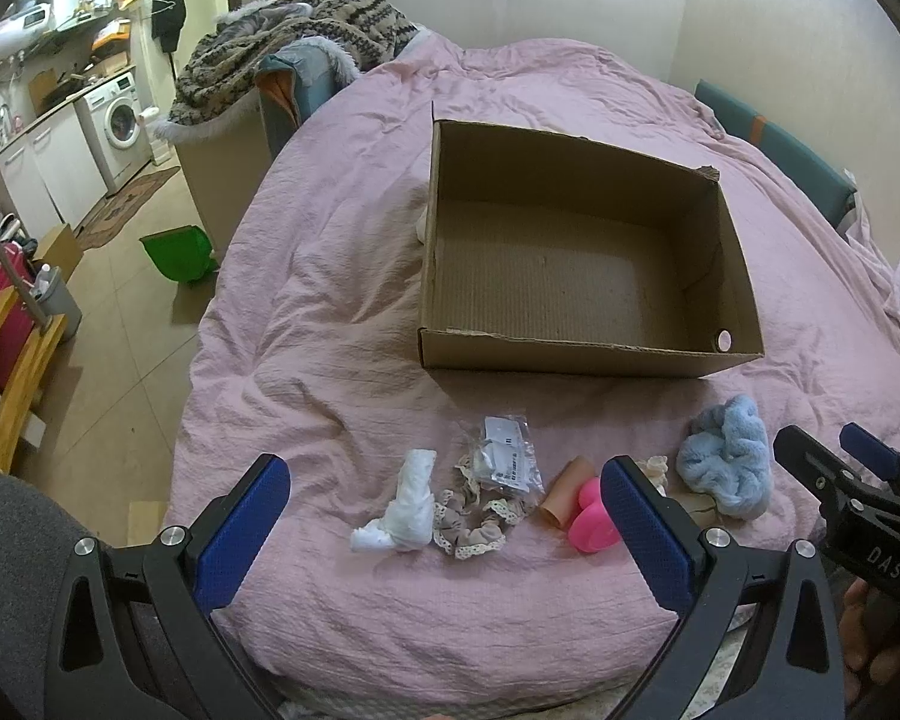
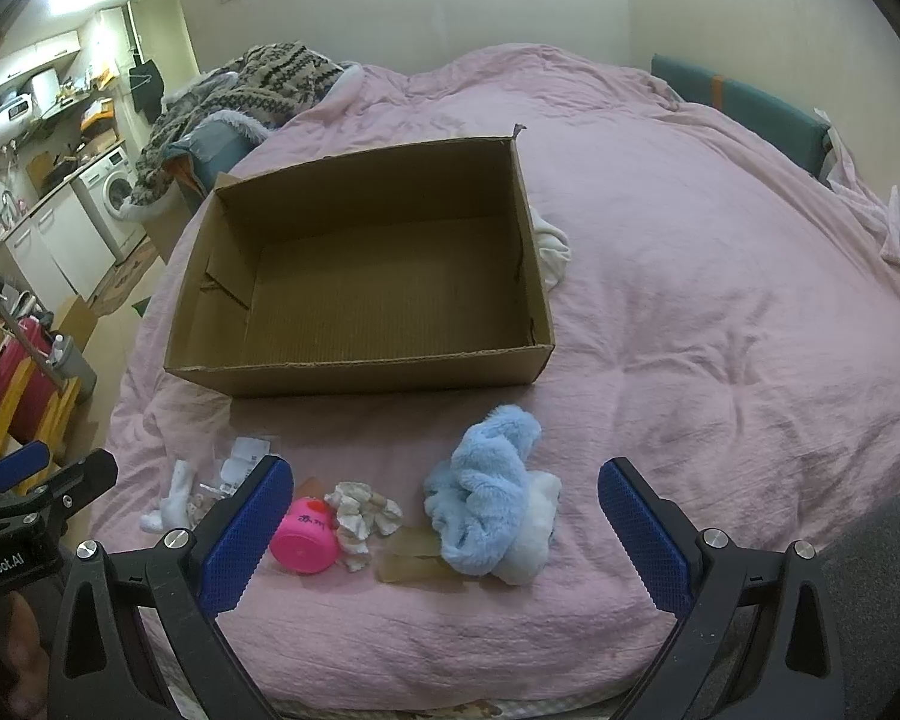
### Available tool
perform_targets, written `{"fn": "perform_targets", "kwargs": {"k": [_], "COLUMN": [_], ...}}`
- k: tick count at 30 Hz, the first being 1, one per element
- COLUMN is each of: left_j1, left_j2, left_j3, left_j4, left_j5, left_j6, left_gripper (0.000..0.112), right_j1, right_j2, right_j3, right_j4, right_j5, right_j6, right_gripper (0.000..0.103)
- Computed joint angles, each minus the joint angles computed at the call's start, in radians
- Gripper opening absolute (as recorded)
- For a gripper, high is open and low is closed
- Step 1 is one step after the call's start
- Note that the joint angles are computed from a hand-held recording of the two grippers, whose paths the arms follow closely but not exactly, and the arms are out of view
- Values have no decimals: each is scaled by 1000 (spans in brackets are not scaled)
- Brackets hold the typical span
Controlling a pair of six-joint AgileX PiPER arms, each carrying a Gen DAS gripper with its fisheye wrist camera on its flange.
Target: Organize soft objects
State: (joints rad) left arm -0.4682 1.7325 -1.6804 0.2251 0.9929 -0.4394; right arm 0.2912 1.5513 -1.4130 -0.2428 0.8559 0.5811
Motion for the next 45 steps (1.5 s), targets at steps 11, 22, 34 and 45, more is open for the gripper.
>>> {"fn": "perform_targets", "kwargs": {"k": [11,22,34,45], "left_j1": [3,4,4,3], "left_j2": [0,-6,-4,-3], "left_j3": [5,18,16,13], "left_j4": [-3,-3,-5,-4], "left_j5": [-7,-8,-7,-6], "left_j6": [2,2,1,1], "left_gripper": [103,103,103,103], "right_j1": [-1,-3,-2,-3], "right_j2": [-1,-1,0,0], "right_j3": [0,1,2,3], "right_j4": [3,5,4,6], "right_j5": [-1,-2,-4,-5], "right_j6": [-4,-5,-4,-4], "right_gripper": [103,103,103,103]}}
